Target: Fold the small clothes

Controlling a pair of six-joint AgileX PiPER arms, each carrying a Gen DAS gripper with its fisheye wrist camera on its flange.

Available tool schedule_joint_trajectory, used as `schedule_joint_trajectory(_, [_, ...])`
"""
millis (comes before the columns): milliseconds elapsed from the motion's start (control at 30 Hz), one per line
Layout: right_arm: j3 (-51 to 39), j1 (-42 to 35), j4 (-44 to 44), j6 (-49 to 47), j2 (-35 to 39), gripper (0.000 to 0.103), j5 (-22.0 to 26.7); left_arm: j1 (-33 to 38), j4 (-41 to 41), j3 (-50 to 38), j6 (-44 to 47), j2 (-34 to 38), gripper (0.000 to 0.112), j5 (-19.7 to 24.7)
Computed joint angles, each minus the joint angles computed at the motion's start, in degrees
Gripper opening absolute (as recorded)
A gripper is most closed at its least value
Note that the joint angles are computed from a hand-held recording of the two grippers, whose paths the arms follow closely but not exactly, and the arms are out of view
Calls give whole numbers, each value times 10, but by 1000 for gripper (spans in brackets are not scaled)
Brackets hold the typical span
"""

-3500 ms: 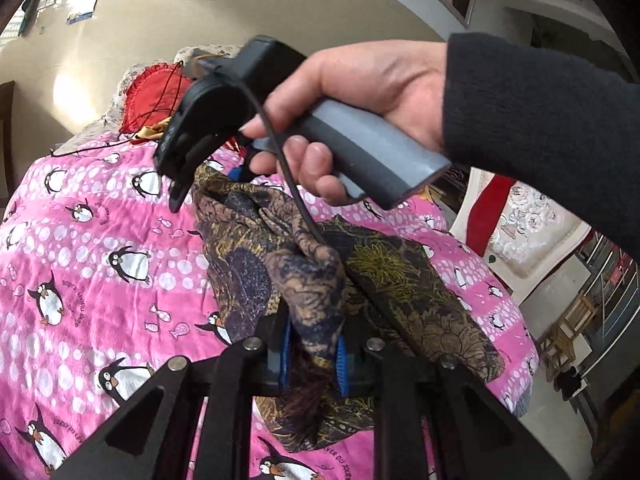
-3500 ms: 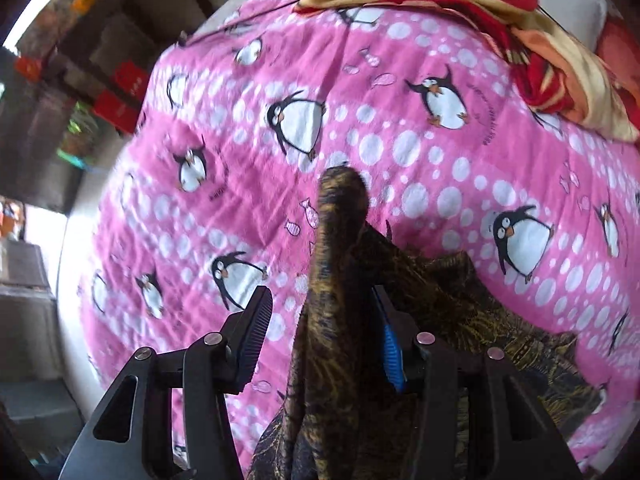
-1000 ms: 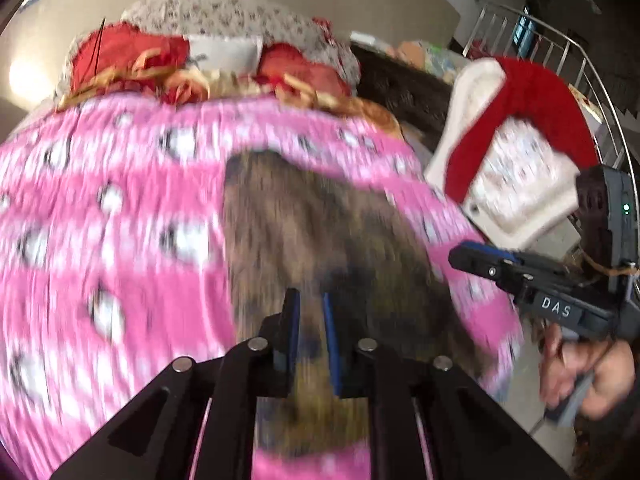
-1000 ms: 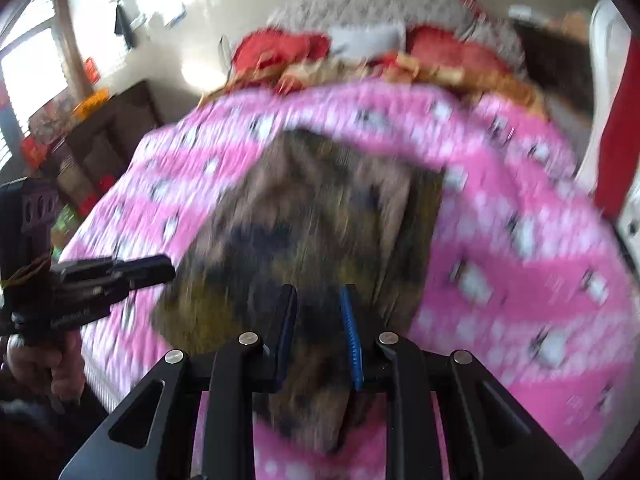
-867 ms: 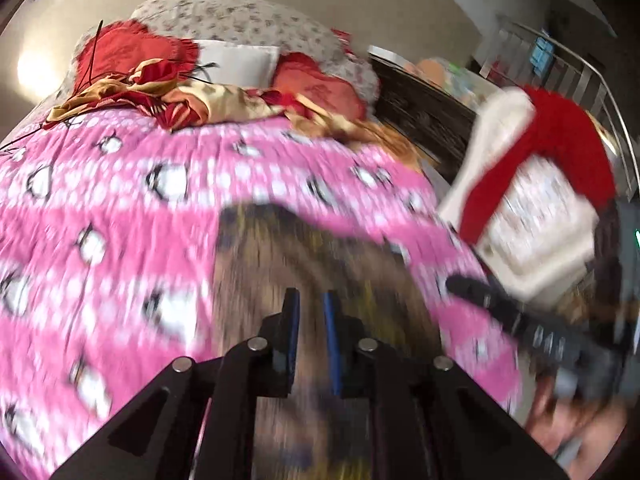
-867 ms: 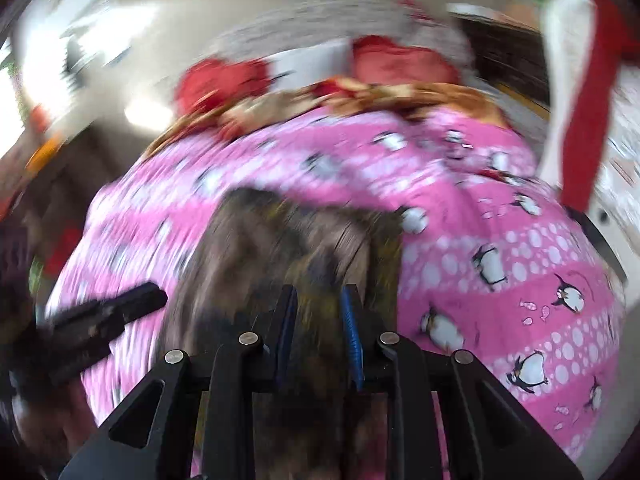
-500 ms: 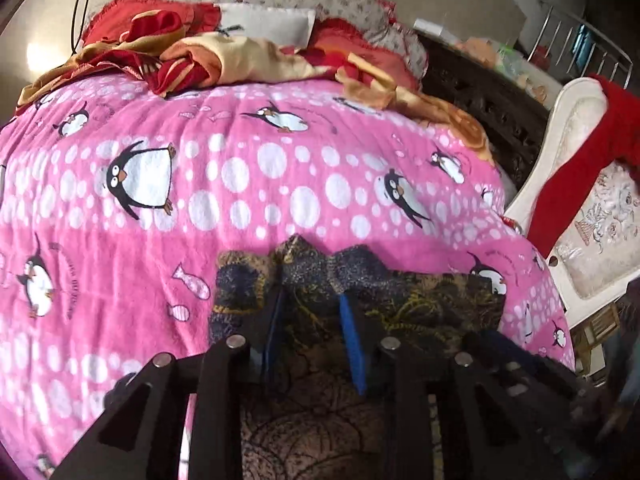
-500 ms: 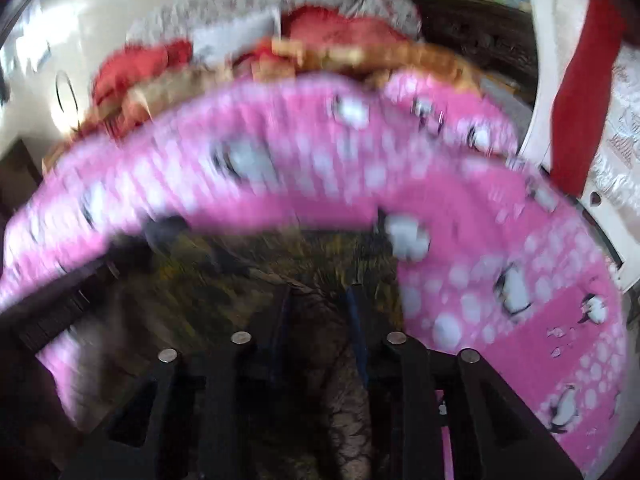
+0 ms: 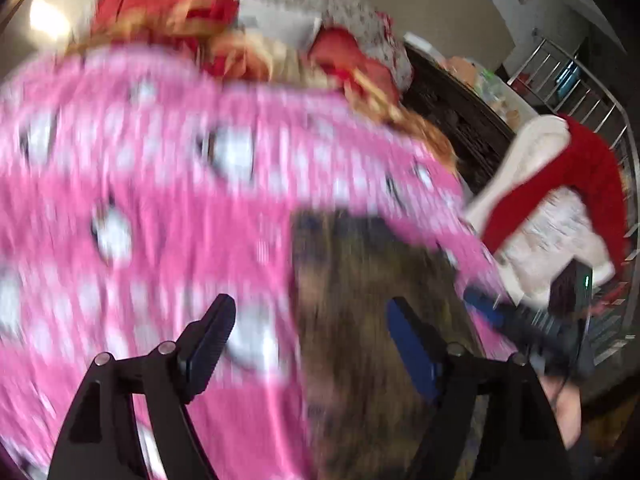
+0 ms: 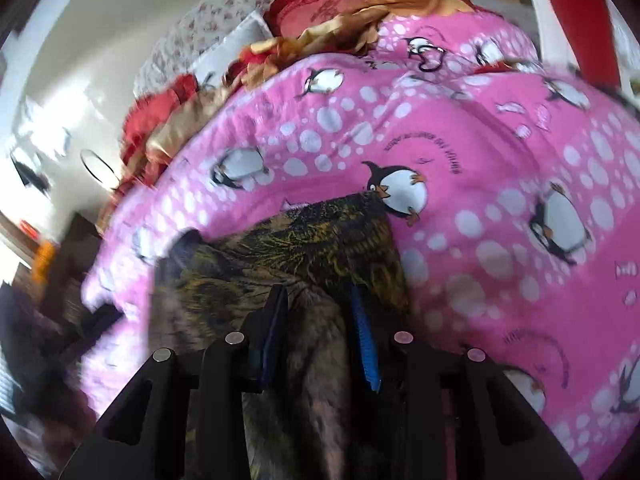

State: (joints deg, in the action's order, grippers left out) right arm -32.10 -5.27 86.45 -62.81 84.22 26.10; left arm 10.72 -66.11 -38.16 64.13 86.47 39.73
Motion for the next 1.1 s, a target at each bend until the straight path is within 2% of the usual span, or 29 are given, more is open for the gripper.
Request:
schedule_joint_trajectory(33, [13, -22, 14, -27, -16, 43, 28, 15, -7, 16, 27, 7, 81, 21])
schedule_joint_trajectory(100, [39, -92, 8, -72, -46, 61, 117, 29, -30, 52, 79, 21, 81, 49])
schedule_joint_trajectory(167, [63, -166, -16, -98, -58, 68, 200, 27, -65, 76, 125, 28, 83, 63])
schedule_joint_trajectory(200, [73, -208, -31, -117, -48, 70, 250, 19, -90, 91, 151, 20, 88, 62])
schedule_joint_trajectory(267, [81, -259, -58, -140, -15, 71, 306, 9, -92, 84, 142, 30, 89, 90])
schedule_joint_trajectory(333, [89, -282, -63, -164, 23, 72, 332, -14, -84, 76, 128, 32, 89, 107])
schedule_joint_trajectory(433, [104, -305, -47, -204, 97, 77, 356, -57, -58, 70, 94, 6, 90, 70])
schedule_joint_trajectory(500, [106, -306, -34, -226, 162, 78, 373, -45, -54, 68, 96, 13, 89, 87])
schedule_joint_trajectory(567, [124, -309, -6, -276, 167, 81, 382, -13, -58, 69, 110, 29, 89, 120])
schedule_joint_trajectory(600, [124, -303, -8, -290, 168, 87, 396, 0, -59, 71, 117, 34, 88, 128])
schedule_joint_trajectory(633, [120, -296, -13, -297, 169, 88, 407, 4, -63, 73, 121, 37, 88, 130])
schedule_joint_trajectory(700, [100, -263, -20, -286, 179, 88, 416, 1, -80, 81, 136, 42, 88, 120])
schedule_joint_trajectory(833, [68, -184, 51, -281, 185, 87, 381, -17, -107, 90, 142, 34, 90, 97])
schedule_joint_trajectory(933, [39, -144, 75, -295, 195, 83, 364, -13, -92, 89, 132, 30, 87, 103])
schedule_joint_trajectory(967, [31, -141, 66, -305, 203, 77, 373, -6, -80, 88, 127, 28, 84, 108])
schedule_joint_trajectory(1000, [30, -149, 55, -317, 206, 68, 382, -1, -72, 87, 128, 27, 76, 109])
schedule_joint_trajectory(1033, [30, -160, 45, -342, 213, 62, 396, 4, -67, 87, 126, 26, 61, 103])
schedule_joint_trajectory(1067, [34, -177, 37, -361, 222, 49, 406, 10, -65, 86, 125, 32, 54, 97])
schedule_joint_trajectory(1100, [33, -188, 37, -367, 233, 43, 405, 16, -69, 82, 129, 44, 47, 101])
